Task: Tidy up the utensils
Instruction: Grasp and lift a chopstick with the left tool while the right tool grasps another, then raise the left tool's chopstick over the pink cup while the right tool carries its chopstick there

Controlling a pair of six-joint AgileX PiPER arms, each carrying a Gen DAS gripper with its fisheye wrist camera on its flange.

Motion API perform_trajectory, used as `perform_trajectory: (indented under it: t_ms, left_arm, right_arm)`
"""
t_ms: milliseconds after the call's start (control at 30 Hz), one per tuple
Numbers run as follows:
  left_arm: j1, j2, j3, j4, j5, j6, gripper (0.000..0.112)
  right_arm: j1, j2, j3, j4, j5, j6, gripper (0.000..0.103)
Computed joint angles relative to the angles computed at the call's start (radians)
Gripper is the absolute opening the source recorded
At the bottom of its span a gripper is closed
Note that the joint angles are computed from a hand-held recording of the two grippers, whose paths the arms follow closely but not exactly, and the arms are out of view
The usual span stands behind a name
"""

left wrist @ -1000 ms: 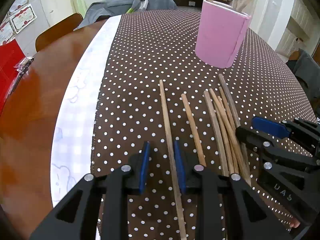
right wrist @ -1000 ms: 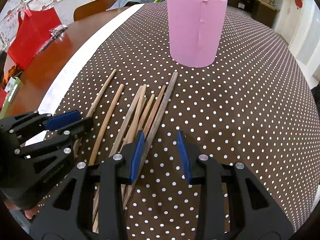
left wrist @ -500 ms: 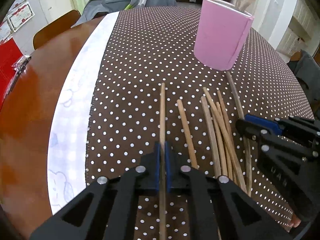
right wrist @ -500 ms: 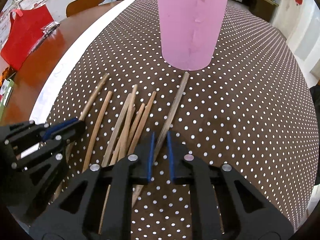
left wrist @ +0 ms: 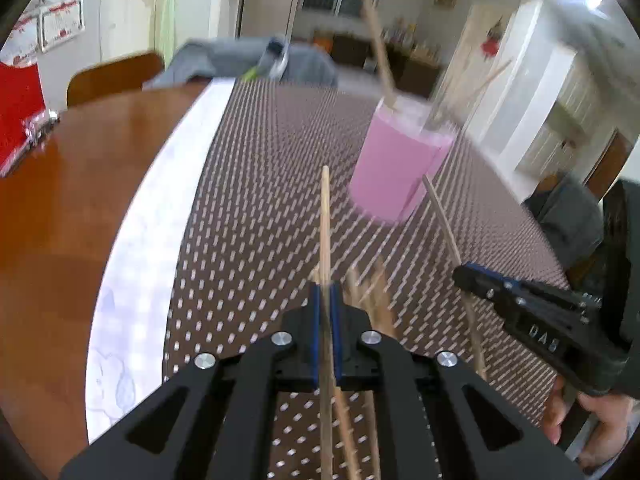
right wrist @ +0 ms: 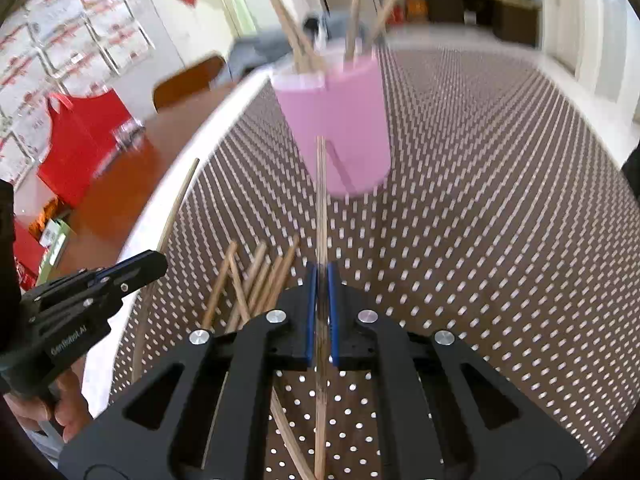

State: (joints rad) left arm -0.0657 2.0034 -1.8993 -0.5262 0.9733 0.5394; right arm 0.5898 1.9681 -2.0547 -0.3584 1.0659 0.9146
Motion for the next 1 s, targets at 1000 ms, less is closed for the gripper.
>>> perform_trajectory:
  t_ms: [1000]
  left_arm:
    - [-0.145,0.000,-0.028,-0.960,-0.514,0.726,0.005]
  right_arm:
    - [0.073,-0.172,0.003,-0.568,-0.188,0.192,0.006]
